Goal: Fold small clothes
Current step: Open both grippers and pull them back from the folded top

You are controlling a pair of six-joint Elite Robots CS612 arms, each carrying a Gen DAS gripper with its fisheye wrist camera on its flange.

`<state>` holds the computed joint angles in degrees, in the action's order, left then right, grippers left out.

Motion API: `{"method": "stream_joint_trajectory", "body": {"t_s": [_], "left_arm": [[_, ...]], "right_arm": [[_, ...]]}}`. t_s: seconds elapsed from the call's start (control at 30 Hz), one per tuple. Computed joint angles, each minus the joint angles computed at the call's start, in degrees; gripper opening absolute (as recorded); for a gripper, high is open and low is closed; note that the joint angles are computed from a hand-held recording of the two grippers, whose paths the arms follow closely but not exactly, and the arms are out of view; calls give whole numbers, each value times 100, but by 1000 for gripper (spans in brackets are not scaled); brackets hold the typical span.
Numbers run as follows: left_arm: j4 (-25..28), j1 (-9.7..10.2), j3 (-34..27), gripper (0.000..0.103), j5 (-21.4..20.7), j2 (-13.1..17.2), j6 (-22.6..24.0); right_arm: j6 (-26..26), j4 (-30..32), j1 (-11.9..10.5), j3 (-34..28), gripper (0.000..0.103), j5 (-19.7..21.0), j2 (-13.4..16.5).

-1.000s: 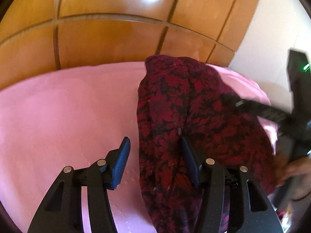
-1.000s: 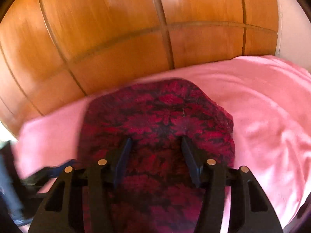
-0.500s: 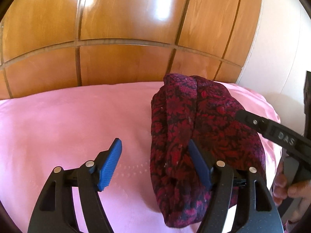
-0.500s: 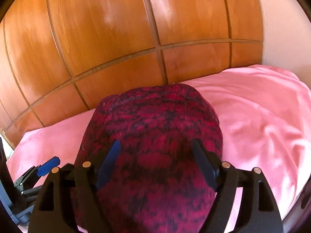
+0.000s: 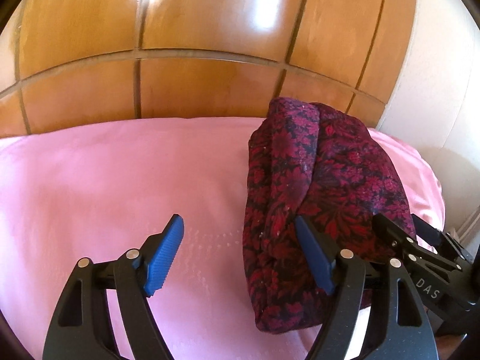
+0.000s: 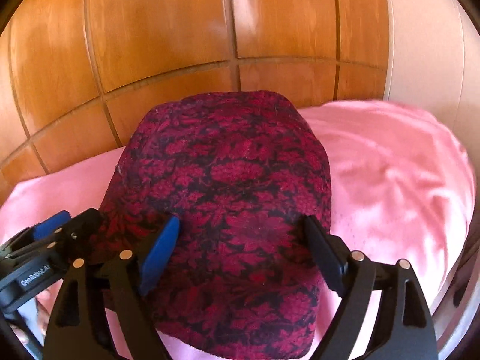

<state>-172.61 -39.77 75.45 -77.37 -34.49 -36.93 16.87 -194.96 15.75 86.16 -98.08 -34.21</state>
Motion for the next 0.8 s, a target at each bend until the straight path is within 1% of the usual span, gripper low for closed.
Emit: {"method": "stream_joint_trajectory", "body": {"t_s": [0.03, 0.1, 0.17, 0.2, 0.23, 0.3, 0.37, 0.4, 0.47, 0.53, 0.6, 0.63, 0.67, 0.73, 0.8], "left_arm": [[-37, -12, 64, 79, 68, -37, -44], [-127, -34, 159, 81, 199, -85, -68], [-211, -48, 298, 81, 292, -166, -114], [-242, -57, 352, 82, 344, -199, -132], [-271, -66, 407, 87, 401, -231, -143], [-301, -95, 554, 88, 563, -312, -187], [-335, -109, 682, 88, 584, -377, -246], [-306, -131, 769, 88, 640, -421, -311], [-346, -167, 907, 89, 715, -480, -311], [-365, -234, 1057, 94, 865, -541, -283], [-320, -297, 1179, 94, 979, -602, -289], [-339, -309, 1233, 94, 967, -627, -287], [-344, -328, 1300, 94, 972, -659, -343], [-283, -361, 1371, 99, 1023, -703, -469], [-268, -384, 1431, 99, 1064, -741, -555]], "right_arm": [[83, 17, -14, 31, 85, 71, -34], [223, -9, -42, 76, 85, 171, -80], [278, -42, -30, 148, 85, 145, -139], [287, -68, -21, 163, 87, 121, -149], [296, -97, 3, 194, 91, 43, -166], [343, -150, 86, 297, 95, -207, -226], [393, -191, 138, 379, 98, -325, -273], [429, -212, 187, 436, 101, -501, -301], [450, -281, 262, 533, 101, -742, -339], [513, -370, 335, 639, 101, -981, -370], [646, -338, 401, 727, 101, -1169, -414], [659, -348, 425, 754, 101, -1247, -424], [633, -421, 476, 779, 101, -1448, -416], [579, -415, 553, 786, 101, -1743, -405], [640, -310, 587, 839, 101, -1745, -434]]}}
